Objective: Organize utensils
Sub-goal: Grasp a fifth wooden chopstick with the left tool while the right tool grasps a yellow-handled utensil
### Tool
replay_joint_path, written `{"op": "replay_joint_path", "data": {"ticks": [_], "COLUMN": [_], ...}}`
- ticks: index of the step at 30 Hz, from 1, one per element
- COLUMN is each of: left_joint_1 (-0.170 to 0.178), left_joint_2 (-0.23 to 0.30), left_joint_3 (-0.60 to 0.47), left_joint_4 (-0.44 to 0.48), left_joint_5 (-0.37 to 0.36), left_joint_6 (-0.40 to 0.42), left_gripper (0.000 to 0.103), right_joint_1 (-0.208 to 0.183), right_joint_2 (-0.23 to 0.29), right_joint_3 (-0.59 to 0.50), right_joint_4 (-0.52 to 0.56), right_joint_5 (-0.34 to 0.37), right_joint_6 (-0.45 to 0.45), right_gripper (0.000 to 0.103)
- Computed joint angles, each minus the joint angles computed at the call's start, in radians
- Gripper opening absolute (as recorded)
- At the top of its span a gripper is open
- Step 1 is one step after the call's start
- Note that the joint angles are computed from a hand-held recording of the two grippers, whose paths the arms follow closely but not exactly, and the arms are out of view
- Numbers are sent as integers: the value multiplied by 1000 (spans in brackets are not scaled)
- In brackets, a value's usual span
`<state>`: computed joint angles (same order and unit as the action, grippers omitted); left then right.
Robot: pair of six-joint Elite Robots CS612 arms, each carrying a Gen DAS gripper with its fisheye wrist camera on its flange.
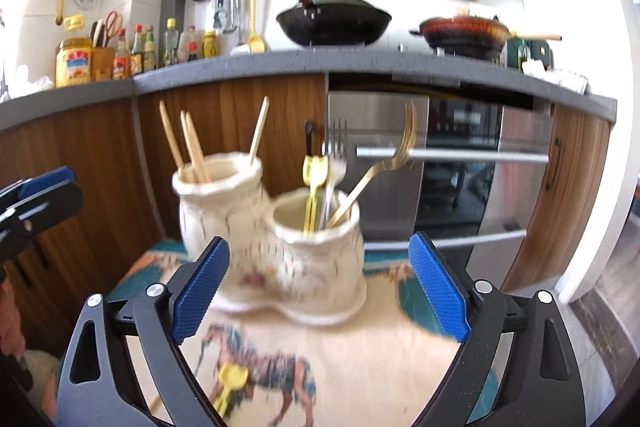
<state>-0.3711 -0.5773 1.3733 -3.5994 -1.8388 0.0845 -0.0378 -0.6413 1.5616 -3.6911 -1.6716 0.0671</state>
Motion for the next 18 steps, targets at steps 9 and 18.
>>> {"op": "replay_joint_path", "data": {"ticks": [9,18], "left_joint_1": [-12,-13], "left_joint_2": [-35,-45], "left_joint_3": [76,74], "left_joint_4": [208,472], "left_joint_5": [54,68], "left_joint_6": [83,75], "left_gripper": [78,77], "right_joint_1": [-9,-11], "right_joint_2": [-1,-6], "right_joint_3": [19,21], "right_joint_4": [103,134], "right_joint_5": [24,43], "right_joint_6": [22,18], "right_gripper": [94,95]}}
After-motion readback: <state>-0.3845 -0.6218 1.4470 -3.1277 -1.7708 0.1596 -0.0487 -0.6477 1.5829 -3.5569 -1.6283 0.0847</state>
